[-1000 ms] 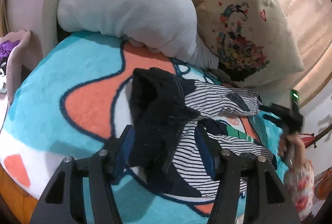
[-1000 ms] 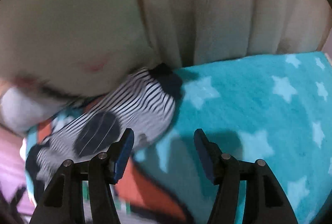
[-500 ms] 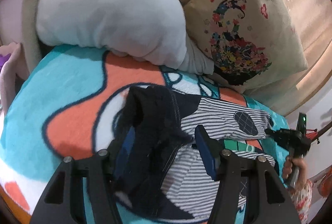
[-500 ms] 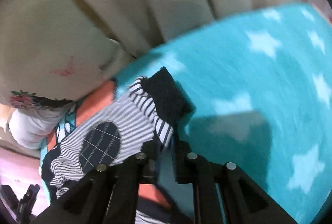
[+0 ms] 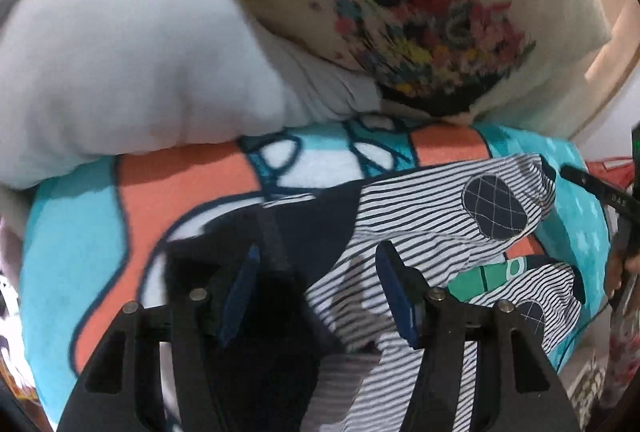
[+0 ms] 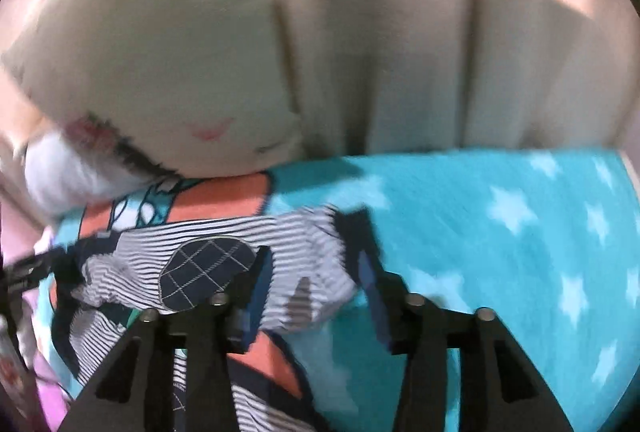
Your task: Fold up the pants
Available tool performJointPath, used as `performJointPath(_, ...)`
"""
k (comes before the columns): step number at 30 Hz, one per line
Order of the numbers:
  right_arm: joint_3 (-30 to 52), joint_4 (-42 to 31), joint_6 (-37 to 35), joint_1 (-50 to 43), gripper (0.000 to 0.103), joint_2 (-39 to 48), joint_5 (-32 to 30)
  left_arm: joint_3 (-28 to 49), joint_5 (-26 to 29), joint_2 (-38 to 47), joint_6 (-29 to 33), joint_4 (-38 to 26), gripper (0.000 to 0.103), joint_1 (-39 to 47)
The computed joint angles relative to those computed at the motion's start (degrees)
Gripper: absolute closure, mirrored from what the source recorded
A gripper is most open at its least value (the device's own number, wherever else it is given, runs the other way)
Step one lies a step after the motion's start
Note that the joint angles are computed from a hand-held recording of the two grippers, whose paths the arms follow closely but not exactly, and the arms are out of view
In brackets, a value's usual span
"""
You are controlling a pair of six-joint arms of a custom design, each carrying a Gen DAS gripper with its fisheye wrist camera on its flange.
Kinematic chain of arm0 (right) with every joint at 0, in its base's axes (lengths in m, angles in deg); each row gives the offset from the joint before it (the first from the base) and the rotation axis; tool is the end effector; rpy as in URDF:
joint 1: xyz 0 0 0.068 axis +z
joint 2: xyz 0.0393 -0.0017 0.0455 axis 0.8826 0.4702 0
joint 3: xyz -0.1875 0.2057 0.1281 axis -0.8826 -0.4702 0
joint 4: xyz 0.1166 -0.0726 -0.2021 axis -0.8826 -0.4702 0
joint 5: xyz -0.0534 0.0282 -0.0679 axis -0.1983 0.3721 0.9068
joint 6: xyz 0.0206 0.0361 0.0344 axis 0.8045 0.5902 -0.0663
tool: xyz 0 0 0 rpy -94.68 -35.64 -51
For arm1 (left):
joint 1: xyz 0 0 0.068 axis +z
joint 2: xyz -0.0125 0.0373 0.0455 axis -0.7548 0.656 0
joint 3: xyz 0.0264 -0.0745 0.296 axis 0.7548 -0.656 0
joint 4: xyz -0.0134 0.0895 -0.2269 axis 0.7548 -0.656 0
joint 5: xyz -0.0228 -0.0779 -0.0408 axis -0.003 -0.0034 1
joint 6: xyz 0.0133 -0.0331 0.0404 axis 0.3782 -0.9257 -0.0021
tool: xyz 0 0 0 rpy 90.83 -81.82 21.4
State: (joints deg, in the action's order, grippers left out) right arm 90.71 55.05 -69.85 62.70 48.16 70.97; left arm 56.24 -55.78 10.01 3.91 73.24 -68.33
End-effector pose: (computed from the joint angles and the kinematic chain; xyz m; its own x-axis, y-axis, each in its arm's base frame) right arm 0.2183 0.0090 0.2395 -0.8491 0.1444 -0.5081 0.0284 0.9730 0.2291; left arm 0.2738 -0.1008 0.2024 -0.8474 0.2147 -0.4856 0.3232 0.9342 -0.1509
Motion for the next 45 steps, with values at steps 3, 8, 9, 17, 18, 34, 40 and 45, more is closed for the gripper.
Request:
performJointPath(3, 3.34, 1.48, -3.5, 4.43, 0.05, 6.52, 1.69, 4.35, 0.71, 5.51, 1.56, -1.91, 0.044, -0.79)
performJointPath(8, 8.87, 1.83, -6.97, 9.25, 0.049, 18.12, 1.97, 10.56, 3.43, 13.34, 3.77, -4.78, 0.044, 0.25)
performJointPath(9, 9.33, 2.08, -7.17, 9.99, 0.049, 19.51, 2.27, 11.76, 4.48, 14.98, 4.09, -5.41, 0.044, 0.9)
performJointPath(17, 11.16, 4.91, -9.4, 11.72, 0.046, 26.42, 2.82, 15.65, 8.34, 17.83, 7.05, -8.18, 0.032, 2.59)
performJointPath(18, 11.02, 5.39, -9.41, 11.68, 0.04, 26.76, 2.21, 16.12, 7.61, 18.16, 7.47, -8.34, 0.03, 2.2)
performJointPath(34, 7.57, 8.17, -8.55, 16.78, 0.091, 24.14, 3.16, 17.72, -0.57, 17.08, 9.02, -9.71, 0.095, -4.46)
performJointPath(40, 4.53, 8.69, -6.41, 16.65, 0.092, 17.55, 5.63, 13.93, -3.14, 10.27, 5.97, -8.32, 0.095, -5.93)
performJointPath(45, 2.67, 6.19, -5.38, 15.79, 0.092, 8.81, 5.44, 8.13, -4.34, -1.05, 2.95, -7.69, 0.095, -8.28)
